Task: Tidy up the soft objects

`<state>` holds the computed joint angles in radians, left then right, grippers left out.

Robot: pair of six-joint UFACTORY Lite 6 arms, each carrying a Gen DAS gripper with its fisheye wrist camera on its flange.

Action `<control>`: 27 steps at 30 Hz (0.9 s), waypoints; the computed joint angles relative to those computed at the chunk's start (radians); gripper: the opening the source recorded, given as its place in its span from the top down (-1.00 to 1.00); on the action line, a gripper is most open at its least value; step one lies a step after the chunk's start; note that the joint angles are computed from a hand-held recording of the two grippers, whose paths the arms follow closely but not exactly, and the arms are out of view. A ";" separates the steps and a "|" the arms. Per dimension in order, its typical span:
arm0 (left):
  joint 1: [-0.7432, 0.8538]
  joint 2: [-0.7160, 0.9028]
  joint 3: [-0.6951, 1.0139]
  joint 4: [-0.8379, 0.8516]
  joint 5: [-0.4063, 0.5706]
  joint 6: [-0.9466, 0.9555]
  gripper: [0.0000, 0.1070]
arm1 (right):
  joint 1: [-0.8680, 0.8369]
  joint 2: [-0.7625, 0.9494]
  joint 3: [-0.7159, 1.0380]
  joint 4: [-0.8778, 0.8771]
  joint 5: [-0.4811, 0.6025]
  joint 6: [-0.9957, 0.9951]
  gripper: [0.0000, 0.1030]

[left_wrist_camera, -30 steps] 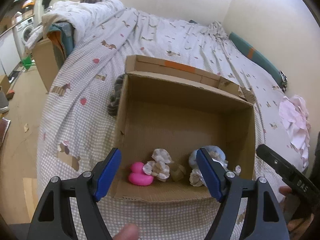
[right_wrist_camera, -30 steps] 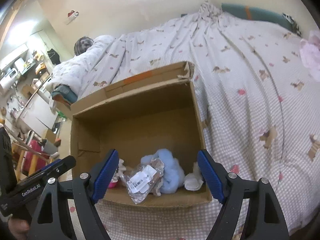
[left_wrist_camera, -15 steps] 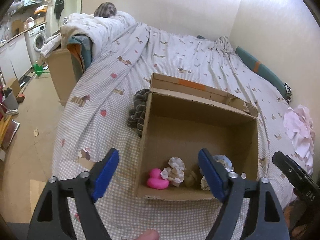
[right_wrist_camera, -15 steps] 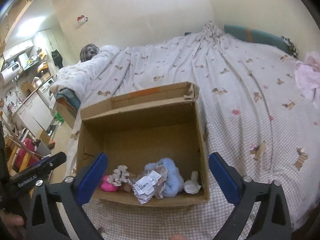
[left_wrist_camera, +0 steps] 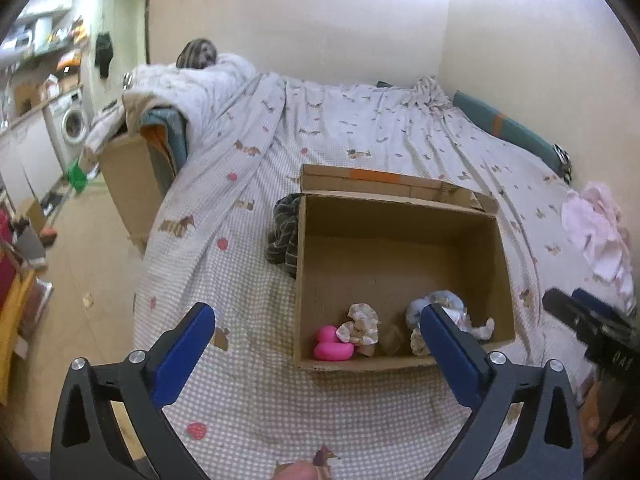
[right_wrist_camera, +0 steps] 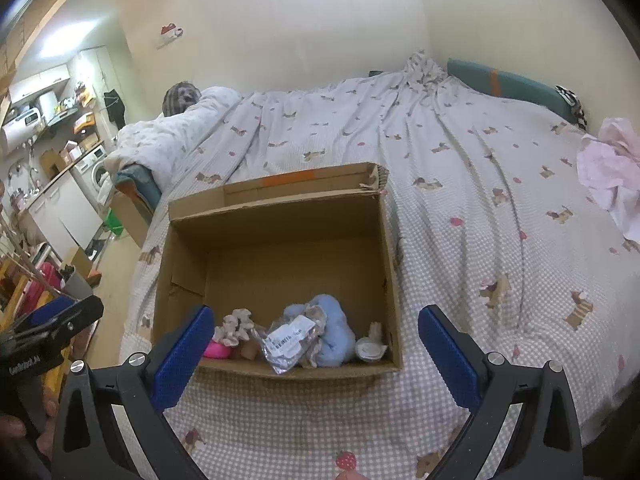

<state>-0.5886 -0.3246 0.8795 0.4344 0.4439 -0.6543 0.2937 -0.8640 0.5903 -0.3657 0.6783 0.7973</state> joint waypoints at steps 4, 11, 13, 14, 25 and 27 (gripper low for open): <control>-0.025 -0.035 -0.019 -0.014 0.034 0.014 -0.91 | -0.031 -0.069 -0.028 0.070 0.013 -0.042 -1.00; -0.101 -0.104 -0.062 0.130 0.102 -0.136 -0.91 | 0.267 -0.124 -0.042 -0.234 0.205 0.327 -1.00; -0.113 -0.124 -0.079 0.142 0.118 -0.161 -0.91 | 0.292 -0.138 -0.048 -0.231 0.218 0.338 -1.00; -0.113 -0.141 -0.093 0.134 0.120 -0.163 -0.91 | 0.300 -0.146 -0.053 -0.225 0.219 0.337 -1.00; -0.126 -0.198 -0.157 0.168 0.146 -0.219 -0.91 | 0.499 -0.080 -0.079 -0.336 0.334 0.515 -1.00; -0.129 -0.197 -0.159 0.173 0.148 -0.227 -0.91 | 0.501 -0.076 -0.083 -0.333 0.324 0.515 -1.00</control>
<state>-0.7178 -0.5219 0.7201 0.6069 0.5915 -0.8816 0.7943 -0.9402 0.5072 -0.6990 1.0019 1.3119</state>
